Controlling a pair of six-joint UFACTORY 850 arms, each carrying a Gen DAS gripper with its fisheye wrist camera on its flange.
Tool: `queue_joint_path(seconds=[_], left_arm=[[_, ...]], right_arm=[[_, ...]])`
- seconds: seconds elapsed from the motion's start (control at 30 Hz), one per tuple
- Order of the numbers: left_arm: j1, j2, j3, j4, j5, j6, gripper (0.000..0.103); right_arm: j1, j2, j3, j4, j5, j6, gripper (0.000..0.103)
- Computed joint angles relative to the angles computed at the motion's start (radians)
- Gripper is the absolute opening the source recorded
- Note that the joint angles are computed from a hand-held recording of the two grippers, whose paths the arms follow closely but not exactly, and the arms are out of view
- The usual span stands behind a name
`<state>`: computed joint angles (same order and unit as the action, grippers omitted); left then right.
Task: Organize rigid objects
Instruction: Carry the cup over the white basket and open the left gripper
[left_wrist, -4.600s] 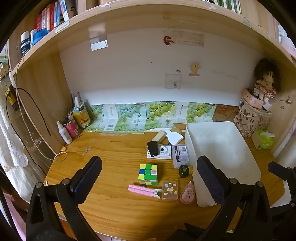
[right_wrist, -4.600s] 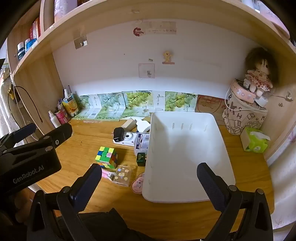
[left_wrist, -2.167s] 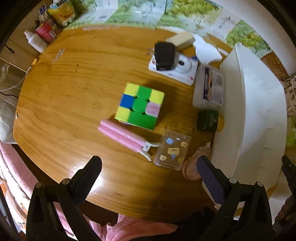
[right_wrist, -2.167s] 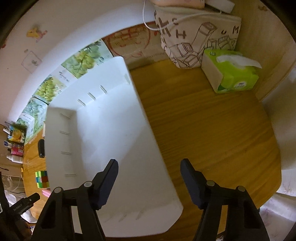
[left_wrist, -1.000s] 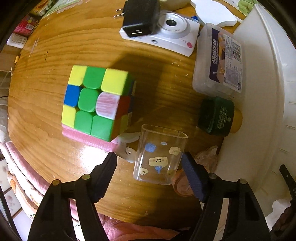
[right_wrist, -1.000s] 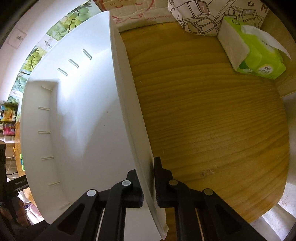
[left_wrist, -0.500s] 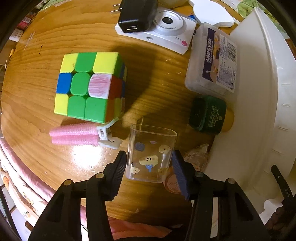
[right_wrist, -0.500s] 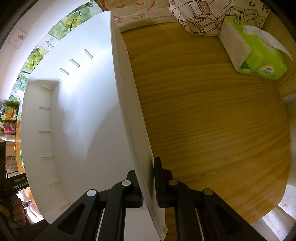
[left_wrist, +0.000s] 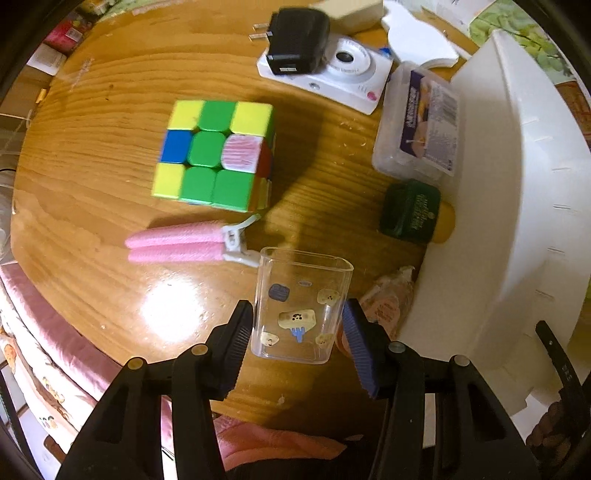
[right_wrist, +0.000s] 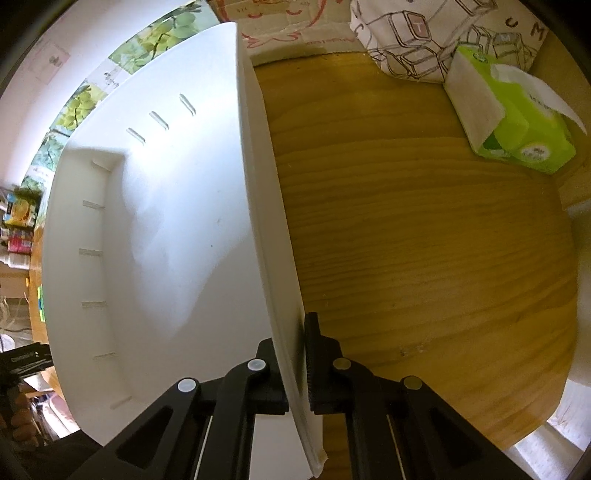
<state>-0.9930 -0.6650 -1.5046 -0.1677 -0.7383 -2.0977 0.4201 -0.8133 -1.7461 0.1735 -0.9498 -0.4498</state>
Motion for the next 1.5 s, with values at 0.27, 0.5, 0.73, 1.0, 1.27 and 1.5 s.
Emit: queue_joint_path(seconds=[0.27,0.5,0.73,1.0,1.27,1.5], left_arm=[[-0.04,0.014,-0.116,0.169,-0.193,-0.104,0.054],[-0.041,-0.085,-0.374,0.291,-0.397,-0.057,0.054],[-0.018,-0.174,-0.528,0.397,-0.407,0.098,0.054],[0.006,-0.308,-0.739,0.438,-0.385,0.308,0.055],[0.021,-0.379,-0.822,0.4,-0.374,0.352,0.055],[-0.002,-0.289,-0.663,0.488,-0.323,0.149,0.073]], right_arm=[[0.002,0.03,0.039,0.013,0.026,-0.022,0.005],[-0.007,0.055,0.061,0.041,0.038,-0.059,0.005],[-0.019,0.076,0.083,0.066,0.053,-0.097,0.005],[-0.016,0.093,0.097,0.072,0.076,-0.109,0.005],[-0.015,0.109,0.131,0.074,0.1,-0.14,0.004],[-0.002,0.094,0.108,0.031,0.075,-0.16,0.003]])
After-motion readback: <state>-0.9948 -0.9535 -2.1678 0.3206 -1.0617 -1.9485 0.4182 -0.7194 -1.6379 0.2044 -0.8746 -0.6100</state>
